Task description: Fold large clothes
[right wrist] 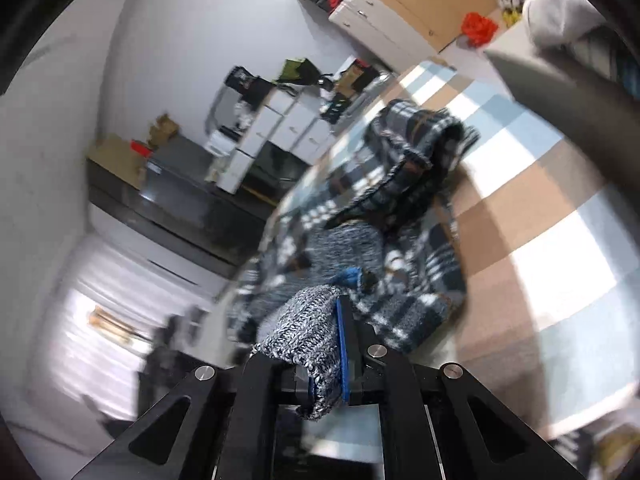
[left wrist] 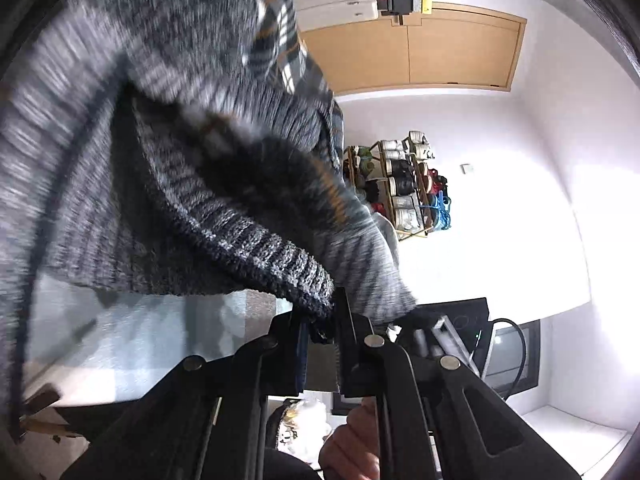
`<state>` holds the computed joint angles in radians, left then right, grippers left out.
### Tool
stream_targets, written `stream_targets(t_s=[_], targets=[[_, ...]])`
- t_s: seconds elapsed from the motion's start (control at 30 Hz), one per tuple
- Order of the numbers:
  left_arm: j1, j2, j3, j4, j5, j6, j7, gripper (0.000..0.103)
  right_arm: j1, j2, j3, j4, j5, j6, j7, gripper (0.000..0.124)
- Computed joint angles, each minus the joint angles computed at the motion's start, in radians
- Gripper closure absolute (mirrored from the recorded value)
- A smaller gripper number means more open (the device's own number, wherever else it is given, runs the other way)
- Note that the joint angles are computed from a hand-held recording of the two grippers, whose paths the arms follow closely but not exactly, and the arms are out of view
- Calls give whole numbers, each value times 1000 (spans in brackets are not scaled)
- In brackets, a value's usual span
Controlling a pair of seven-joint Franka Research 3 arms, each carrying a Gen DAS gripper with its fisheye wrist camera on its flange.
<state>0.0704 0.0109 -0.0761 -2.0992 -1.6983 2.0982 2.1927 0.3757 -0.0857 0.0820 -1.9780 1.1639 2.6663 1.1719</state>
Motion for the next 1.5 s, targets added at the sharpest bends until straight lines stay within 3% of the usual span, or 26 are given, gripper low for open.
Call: stream_targets(t_s=[0.13, 0.23, 0.37, 0.5, 0.53, 0.7, 0.77, 0.83, 0.9, 1.03, 1.07, 1.1, 1.13, 1.17, 1.2, 1.23, 1.33, 1.4, 1.5], targets=[[25, -59, 28, -33, 85, -42, -25, 98, -6, -23, 38, -40, -330, 99, 184, 115], [48, -87, 61, -38, 175, -89, -62, 98, -24, -43, 66, -69, -635, 106, 353, 116], [59, -135, 82, -79, 240, -87, -53, 98, -56, -58, 104, -60, -1040, -25, 512, 116], [56, -152, 93, -120, 285, -61, -37, 98, -35, -40, 136, -19, -1363, -203, 521, 116], [40, -150, 75, -129, 276, -23, -34, 98, -24, -37, 147, -18, -1452, -232, 511, 116], [39, -198, 94, -200, 409, -35, -36, 100, 28, -22, 162, -24, -1702, -326, 461, 116], [40, -228, 93, -224, 483, 11, -58, 100, 45, -11, 161, -20, -1768, -369, 445, 115], [39, -240, 114, -229, 505, -9, -59, 100, 60, -9, 153, -19, -1785, -396, 418, 115], [43, -281, 128, -240, 544, 2, -54, 100, 70, -9, 136, -3, -1715, -416, 367, 114], [49, -346, 137, -243, 670, 106, -76, 97, 55, 2, 70, 101, -1315, -538, 230, 111], [44, -348, 138, -239, 698, 133, -91, 85, 43, 0, 50, 123, -1206, -569, 196, 108], [45, -350, 144, -237, 733, 154, -108, 74, 28, -6, 32, 137, -1117, -587, 174, 91], [45, -344, 151, -233, 757, 178, -132, 53, 13, -16, 14, 140, -1027, -588, 151, 53], [43, -340, 168, -236, 754, 190, -141, 44, -1, -24, 0, 139, -947, -581, 127, 35], [45, -326, 184, -232, 756, 184, -163, 44, -15, -38, -16, 127, -856, -549, 103, 22], [48, -309, 189, -223, 768, 182, -192, 44, -29, -46, -32, 120, -763, -521, 86, 22], [50, -248, 199, -185, 757, 132, -228, 44, -68, -7, -62, 157, -551, -561, 84, 22], [64, -204, 202, -158, 752, 58, -247, 44, -84, 37, -49, 192, -542, -580, 157, 22], [79, -198, 180, -153, 733, 54, -233, 44, -96, 102, -32, 244, -535, -635, 215, 24]])
